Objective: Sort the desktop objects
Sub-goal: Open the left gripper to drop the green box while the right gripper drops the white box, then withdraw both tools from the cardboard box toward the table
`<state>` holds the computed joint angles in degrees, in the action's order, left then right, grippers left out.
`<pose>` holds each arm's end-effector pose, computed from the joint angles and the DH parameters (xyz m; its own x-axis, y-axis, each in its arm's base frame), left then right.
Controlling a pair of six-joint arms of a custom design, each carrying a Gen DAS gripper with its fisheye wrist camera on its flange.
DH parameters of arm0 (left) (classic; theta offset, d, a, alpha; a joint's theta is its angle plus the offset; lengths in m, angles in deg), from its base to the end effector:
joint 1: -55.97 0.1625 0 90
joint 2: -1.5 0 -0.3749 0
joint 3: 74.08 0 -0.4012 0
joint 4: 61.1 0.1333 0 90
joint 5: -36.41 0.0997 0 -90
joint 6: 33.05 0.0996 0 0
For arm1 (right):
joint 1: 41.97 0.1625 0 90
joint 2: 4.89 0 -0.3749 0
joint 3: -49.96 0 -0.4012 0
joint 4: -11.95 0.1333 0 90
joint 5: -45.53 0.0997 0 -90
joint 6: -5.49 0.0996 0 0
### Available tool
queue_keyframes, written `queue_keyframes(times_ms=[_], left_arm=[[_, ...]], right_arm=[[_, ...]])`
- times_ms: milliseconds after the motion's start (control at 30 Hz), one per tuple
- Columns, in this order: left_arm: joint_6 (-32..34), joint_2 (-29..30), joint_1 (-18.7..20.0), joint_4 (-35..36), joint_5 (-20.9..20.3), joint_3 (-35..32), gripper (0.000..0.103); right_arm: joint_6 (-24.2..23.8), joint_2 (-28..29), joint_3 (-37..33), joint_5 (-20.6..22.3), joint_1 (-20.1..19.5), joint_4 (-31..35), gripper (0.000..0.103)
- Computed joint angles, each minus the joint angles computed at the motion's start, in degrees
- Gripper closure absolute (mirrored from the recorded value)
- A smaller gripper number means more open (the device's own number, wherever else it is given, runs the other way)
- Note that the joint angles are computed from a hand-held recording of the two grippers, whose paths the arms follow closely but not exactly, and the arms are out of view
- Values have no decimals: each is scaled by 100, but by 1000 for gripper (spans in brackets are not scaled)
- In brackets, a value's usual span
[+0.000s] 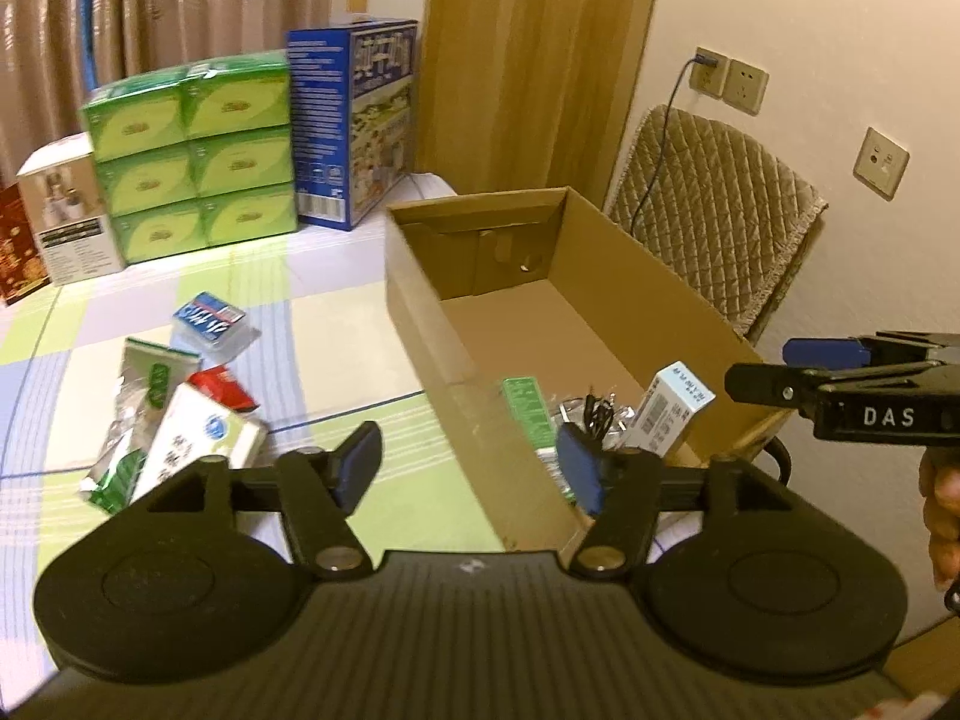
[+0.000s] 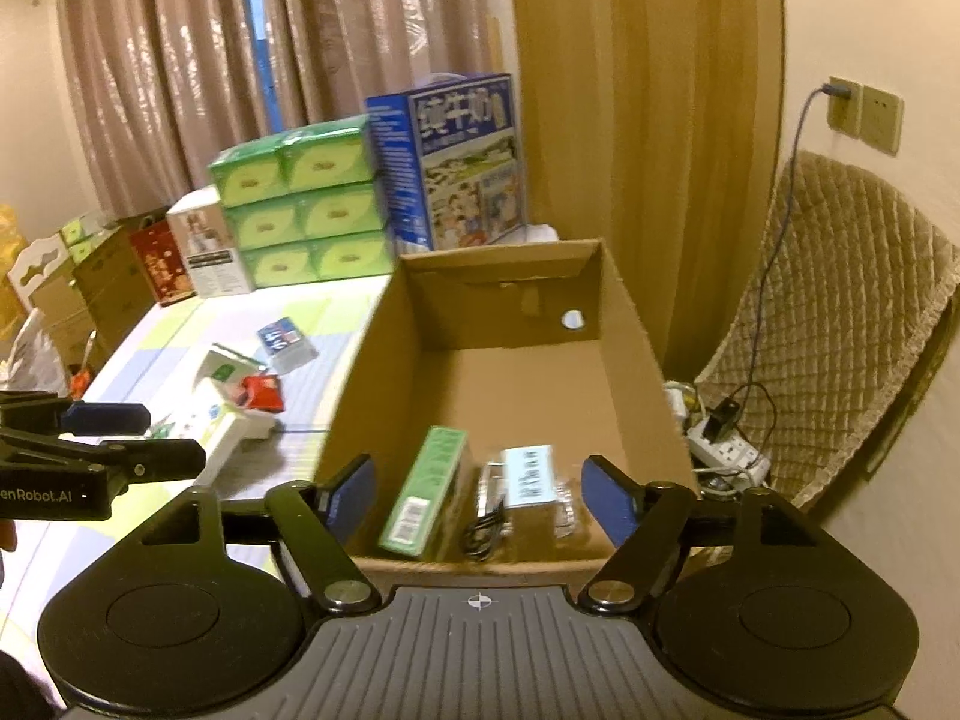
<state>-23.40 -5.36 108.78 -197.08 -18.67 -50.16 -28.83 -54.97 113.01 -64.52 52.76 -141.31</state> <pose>-0.3818 -0.8181 0.0663 -0.7202 0.3881 -0.5750 0.6591 0.6413 -0.3928 0.1621 -0.7564 0.3769 -0.7615 -0.2059 0.6146 -0.5836 0.6304 -0.5119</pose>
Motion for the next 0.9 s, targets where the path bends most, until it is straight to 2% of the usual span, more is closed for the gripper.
queue_keyframes(times_ms=[100,367,633,900], left_arm=[[31,-523,-14,-443,65,883,33],[18,-1519,-37,-1274,337,2443,17],[103,-2311,-25,-1954,771,3566,2],[142,-3041,-2,-2390,1334,4518,2]], right_arm=[[-42,-83,222,-6,93,-126,13],[-145,-124,553,8,328,-367,2],[-165,-121,813,292,518,-499,2],[-178,-31,1008,510,647,-481,2]])
